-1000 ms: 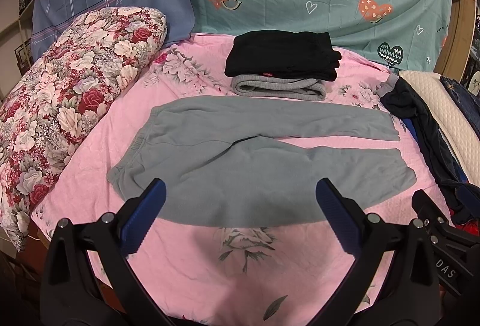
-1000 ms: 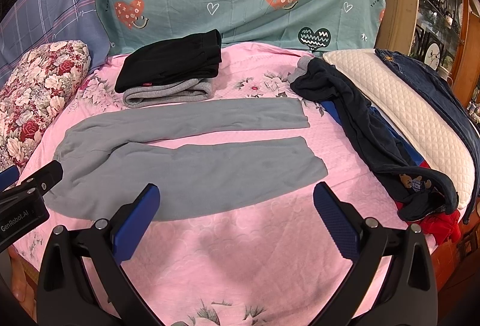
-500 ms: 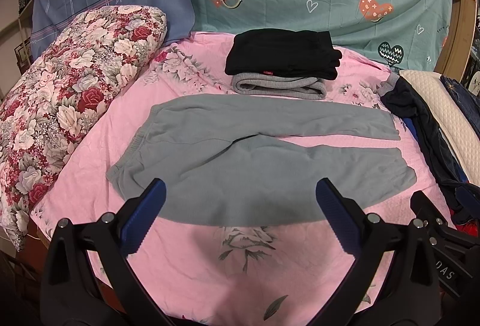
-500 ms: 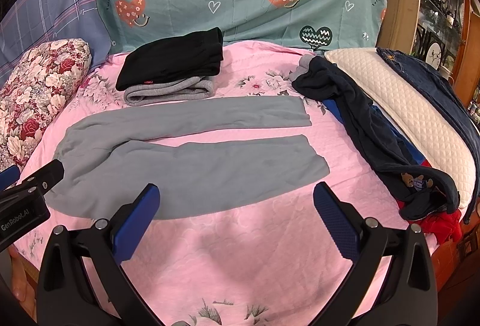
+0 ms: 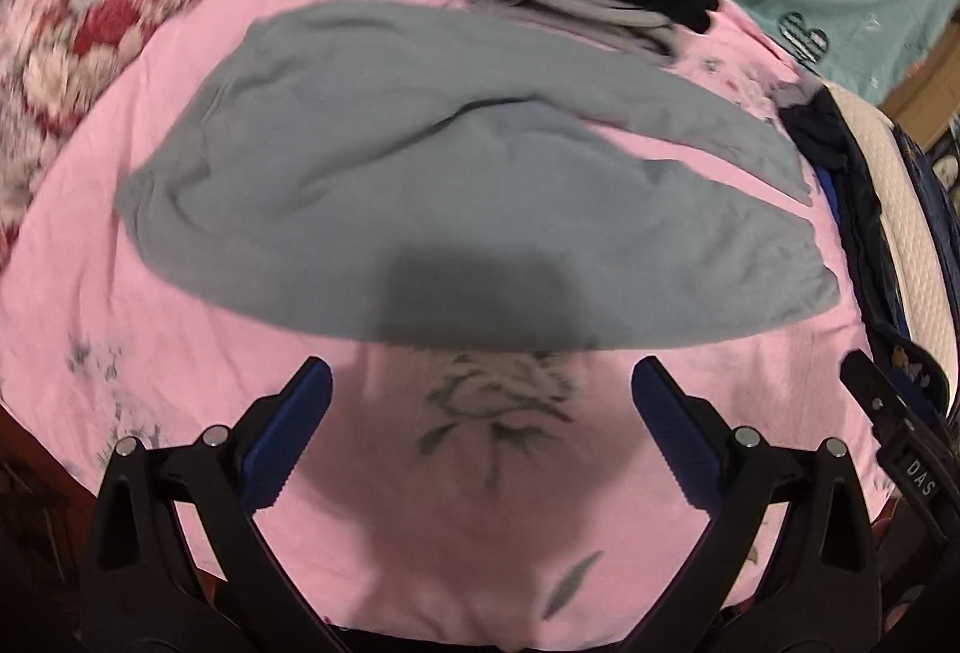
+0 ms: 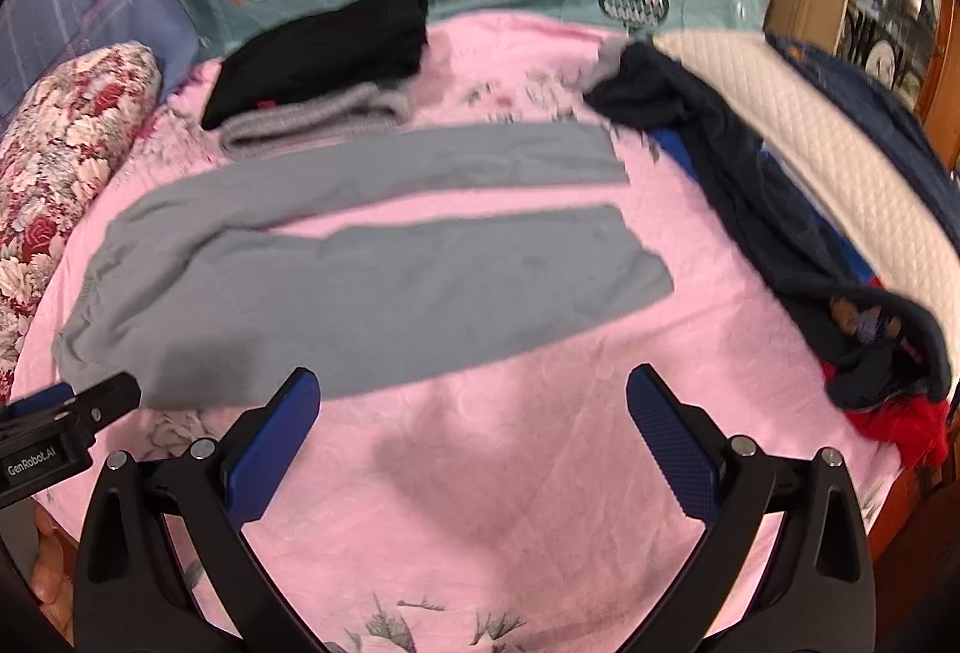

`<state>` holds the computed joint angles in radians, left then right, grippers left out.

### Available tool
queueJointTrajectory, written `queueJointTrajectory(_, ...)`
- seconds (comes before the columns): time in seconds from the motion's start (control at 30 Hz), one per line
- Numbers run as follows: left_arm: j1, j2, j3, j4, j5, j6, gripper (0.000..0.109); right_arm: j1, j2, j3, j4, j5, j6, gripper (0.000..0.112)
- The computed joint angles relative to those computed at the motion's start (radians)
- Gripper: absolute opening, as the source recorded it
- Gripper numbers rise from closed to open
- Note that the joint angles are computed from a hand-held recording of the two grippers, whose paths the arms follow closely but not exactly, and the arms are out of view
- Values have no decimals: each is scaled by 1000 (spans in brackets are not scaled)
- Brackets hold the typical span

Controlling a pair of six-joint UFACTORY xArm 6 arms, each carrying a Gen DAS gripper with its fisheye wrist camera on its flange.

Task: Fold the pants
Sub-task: 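Grasp the waistband of the grey sweatpants with the left gripper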

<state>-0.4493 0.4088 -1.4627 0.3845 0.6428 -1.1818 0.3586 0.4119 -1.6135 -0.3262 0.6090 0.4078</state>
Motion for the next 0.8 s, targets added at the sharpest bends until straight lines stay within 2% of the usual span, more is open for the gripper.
queueJointTrajectory(0.07,35,-33,65,19,-25,-39,101,-4,14,-14,16,24,-5,102)
queueJointTrajectory(0.13,93,-71,145,-45,-78,-53,101,-6,13,-13,16,29,3,102)
queueJointTrajectory(0.17,128,-93,202,-88,-138,-64,101,-8,11,-10,18,27,6,102)
queueJointTrajectory(0.23,184,-117,272,-201,-222,-11,101,-10,8,-8,22,29,7,102)
queueJointTrajectory(0.3,221,-134,333,-335,-339,111,101,-11,11,-15,26,34,1,102)
queueJointTrajectory(0.47,266,-147,375,-376,-401,128,101,-16,22,-31,22,45,0,102)
queueJointTrajectory(0.57,276,-124,330,-434,-359,211,101,-27,27,-40,28,52,3,102)
queueJointTrajectory(0.63,285,-102,288,-391,-315,174,99,-36,25,-39,26,54,10,102)
queueJointTrajectory(0.67,292,-97,266,-308,-268,92,84,-40,20,-34,21,52,16,102)
queueJointTrajectory(0.7,306,-100,256,-248,-221,42,54,-46,16,-30,11,51,25,102)
queueJointTrajectory(0.73,313,-107,262,-229,-195,24,34,-54,11,-27,-2,51,36,102)
queueJointTrajectory(0.77,322,-112,283,-253,-210,34,7,-62,5,-23,-12,51,44,102)
queueJointTrajectory(0.8,330,-123,320,-318,-268,68,7,-70,-1,-18,-21,49,51,102)
